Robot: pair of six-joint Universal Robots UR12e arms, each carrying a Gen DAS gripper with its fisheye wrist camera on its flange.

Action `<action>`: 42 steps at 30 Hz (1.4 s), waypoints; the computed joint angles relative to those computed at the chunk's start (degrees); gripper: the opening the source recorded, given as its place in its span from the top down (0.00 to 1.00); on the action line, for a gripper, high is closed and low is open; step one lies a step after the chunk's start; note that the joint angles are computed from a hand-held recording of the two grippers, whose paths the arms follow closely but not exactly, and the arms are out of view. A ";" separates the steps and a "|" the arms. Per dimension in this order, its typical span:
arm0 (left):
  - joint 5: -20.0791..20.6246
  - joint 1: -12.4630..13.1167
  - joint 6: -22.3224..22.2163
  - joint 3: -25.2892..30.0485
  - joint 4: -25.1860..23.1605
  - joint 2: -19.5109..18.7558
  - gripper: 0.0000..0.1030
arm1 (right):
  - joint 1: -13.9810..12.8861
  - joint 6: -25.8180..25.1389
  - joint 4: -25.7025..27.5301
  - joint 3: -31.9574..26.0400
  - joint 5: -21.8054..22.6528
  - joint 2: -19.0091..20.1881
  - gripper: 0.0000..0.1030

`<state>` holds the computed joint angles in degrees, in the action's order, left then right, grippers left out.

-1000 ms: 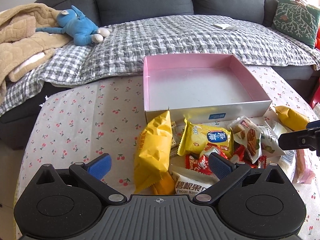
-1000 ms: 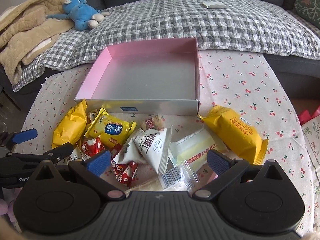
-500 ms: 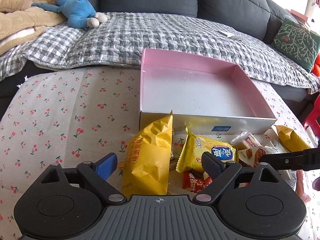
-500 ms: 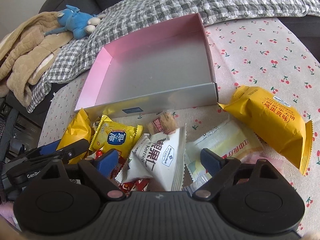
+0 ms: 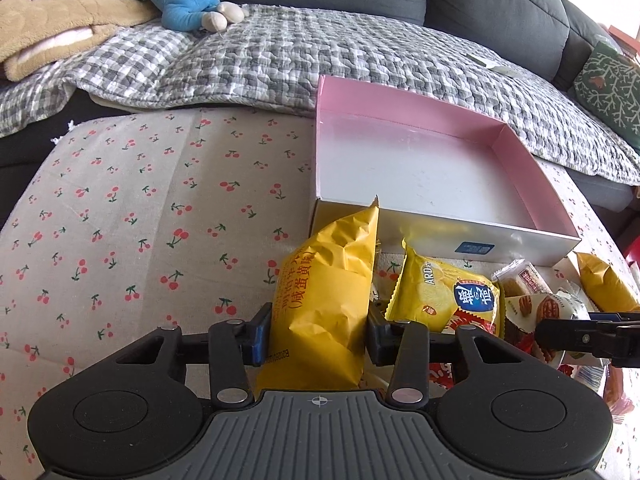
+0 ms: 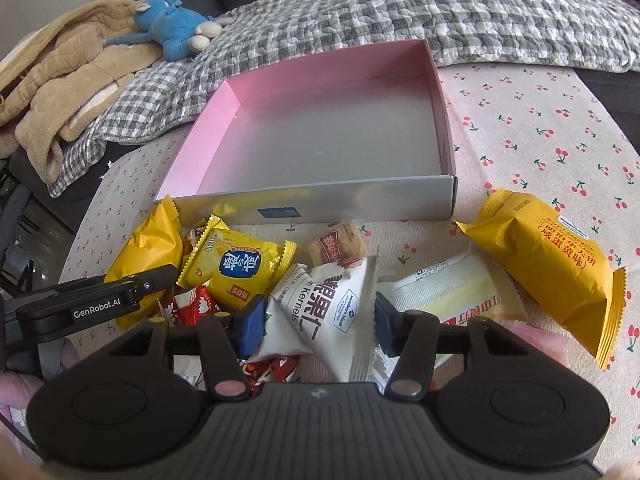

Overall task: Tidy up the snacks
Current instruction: 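Carry both packets into the pink box and open both grippers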

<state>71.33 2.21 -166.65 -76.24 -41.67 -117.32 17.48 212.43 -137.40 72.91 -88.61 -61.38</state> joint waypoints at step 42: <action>3.91 -5.19 0.98 10.91 8.96 -7.87 0.64 | -4.80 10.11 -26.12 5.56 2.77 0.37 0.58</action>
